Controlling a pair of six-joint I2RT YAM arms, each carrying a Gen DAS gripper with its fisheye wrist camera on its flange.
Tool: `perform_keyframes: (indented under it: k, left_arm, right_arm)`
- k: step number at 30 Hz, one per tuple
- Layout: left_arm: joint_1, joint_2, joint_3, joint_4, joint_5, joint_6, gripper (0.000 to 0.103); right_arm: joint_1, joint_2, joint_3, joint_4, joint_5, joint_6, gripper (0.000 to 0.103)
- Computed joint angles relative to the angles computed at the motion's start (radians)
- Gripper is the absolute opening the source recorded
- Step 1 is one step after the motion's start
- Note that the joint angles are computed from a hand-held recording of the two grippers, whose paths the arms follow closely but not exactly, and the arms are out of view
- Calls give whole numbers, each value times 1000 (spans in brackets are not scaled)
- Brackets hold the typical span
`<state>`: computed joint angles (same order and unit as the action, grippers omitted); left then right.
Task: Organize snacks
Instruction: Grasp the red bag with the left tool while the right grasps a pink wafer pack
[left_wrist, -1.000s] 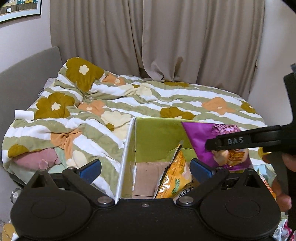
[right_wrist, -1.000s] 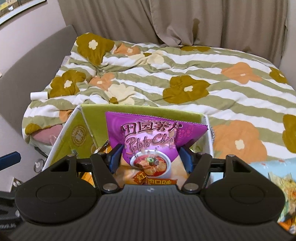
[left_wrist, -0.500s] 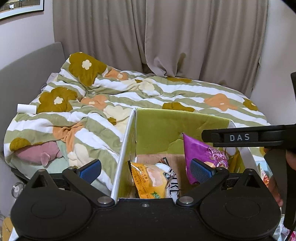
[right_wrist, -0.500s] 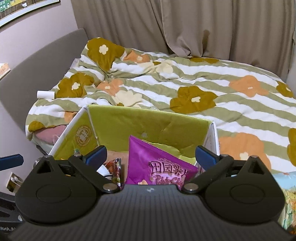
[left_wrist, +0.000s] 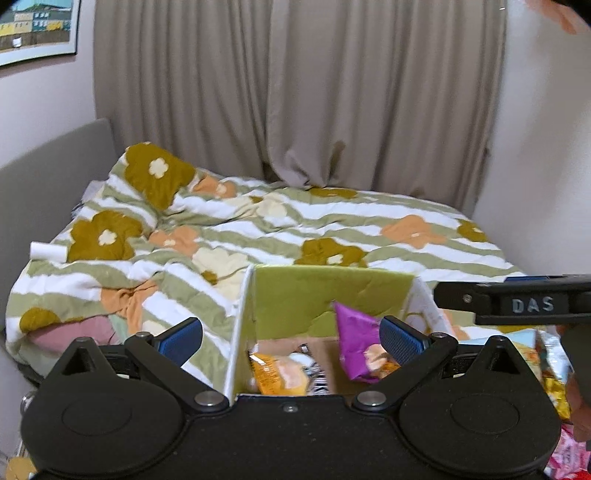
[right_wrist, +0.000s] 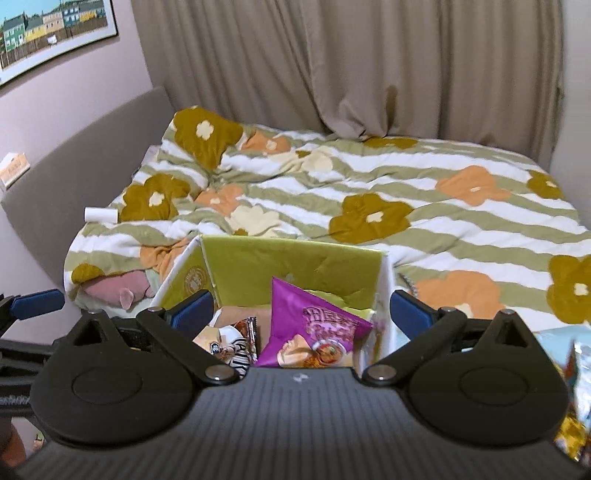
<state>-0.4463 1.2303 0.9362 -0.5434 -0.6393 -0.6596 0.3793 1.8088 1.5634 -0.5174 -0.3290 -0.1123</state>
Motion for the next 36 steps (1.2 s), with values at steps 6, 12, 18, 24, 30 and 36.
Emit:
perform_keyframes:
  k: [6,12,18,24,30,36]
  left_arm:
    - [-79,-3,32,20,36,18,103]
    - [-211,81,100,29,32,-27,103]
    - [-373,262,246,-7,-17,-135,103]
    - [-513,522,488,-112,-49,-335,103]
    - [-594,828,837,-281,-20,-496,103]
    - [-612,1110,1200,-417,96,-596,103]
  right_arm:
    - [-91,-170,-93,-58,23,9,103]
    - [-280,-264,-140,-122,-22,-58,103]
    - [-537,-262,-147,-155,-126,-221,103]
    - [-768,-123,-43,-264,-246,-439,103]
    - [-918,72,128,-401,-308,-643,103]
    - [-994,254,302,-539,-317,-763,103]
